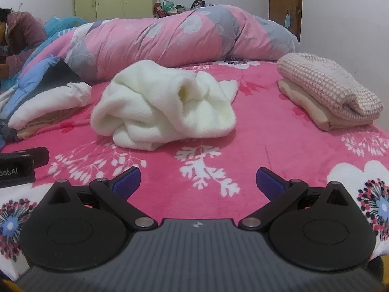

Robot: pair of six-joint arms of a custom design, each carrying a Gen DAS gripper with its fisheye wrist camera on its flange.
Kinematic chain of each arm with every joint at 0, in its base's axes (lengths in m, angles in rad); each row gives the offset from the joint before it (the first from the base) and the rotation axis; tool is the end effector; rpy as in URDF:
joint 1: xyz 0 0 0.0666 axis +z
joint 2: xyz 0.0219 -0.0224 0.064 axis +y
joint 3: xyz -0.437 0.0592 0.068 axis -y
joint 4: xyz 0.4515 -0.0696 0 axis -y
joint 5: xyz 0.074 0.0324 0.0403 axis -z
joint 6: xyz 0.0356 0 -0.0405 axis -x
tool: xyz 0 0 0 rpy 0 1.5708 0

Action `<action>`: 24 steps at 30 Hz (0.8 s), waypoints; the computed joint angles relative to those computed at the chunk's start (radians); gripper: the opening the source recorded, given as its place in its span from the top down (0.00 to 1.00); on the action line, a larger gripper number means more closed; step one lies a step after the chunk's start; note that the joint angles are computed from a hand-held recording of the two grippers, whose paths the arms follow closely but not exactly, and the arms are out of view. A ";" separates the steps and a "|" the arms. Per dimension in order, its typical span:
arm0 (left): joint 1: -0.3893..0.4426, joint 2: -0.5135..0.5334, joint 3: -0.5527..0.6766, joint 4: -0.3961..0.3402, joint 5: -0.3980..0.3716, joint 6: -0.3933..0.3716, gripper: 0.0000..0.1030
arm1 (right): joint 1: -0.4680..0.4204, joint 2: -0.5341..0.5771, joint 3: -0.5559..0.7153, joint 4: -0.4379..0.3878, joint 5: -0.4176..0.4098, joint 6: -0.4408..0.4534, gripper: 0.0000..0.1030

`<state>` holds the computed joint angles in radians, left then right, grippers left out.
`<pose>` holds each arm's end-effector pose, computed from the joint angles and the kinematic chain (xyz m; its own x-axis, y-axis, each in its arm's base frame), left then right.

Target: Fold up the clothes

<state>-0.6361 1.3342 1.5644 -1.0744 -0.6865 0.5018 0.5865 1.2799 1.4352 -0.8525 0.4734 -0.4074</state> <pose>0.4093 -0.2747 0.5984 -0.5852 -0.0303 -0.8103 -0.1833 0.9784 0.0958 0.4162 0.2566 0.5706 -0.5708 0.0441 -0.8199 0.0269 0.9990 0.0350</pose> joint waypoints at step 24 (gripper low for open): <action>-0.012 0.014 0.025 -0.057 -0.021 0.026 0.00 | 0.009 -0.004 0.005 -0.024 0.008 -0.015 0.01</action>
<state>-0.6479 1.3482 1.5896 -1.1317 -0.7074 0.5282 0.5954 1.2759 1.4403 -0.8762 0.4813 -0.4227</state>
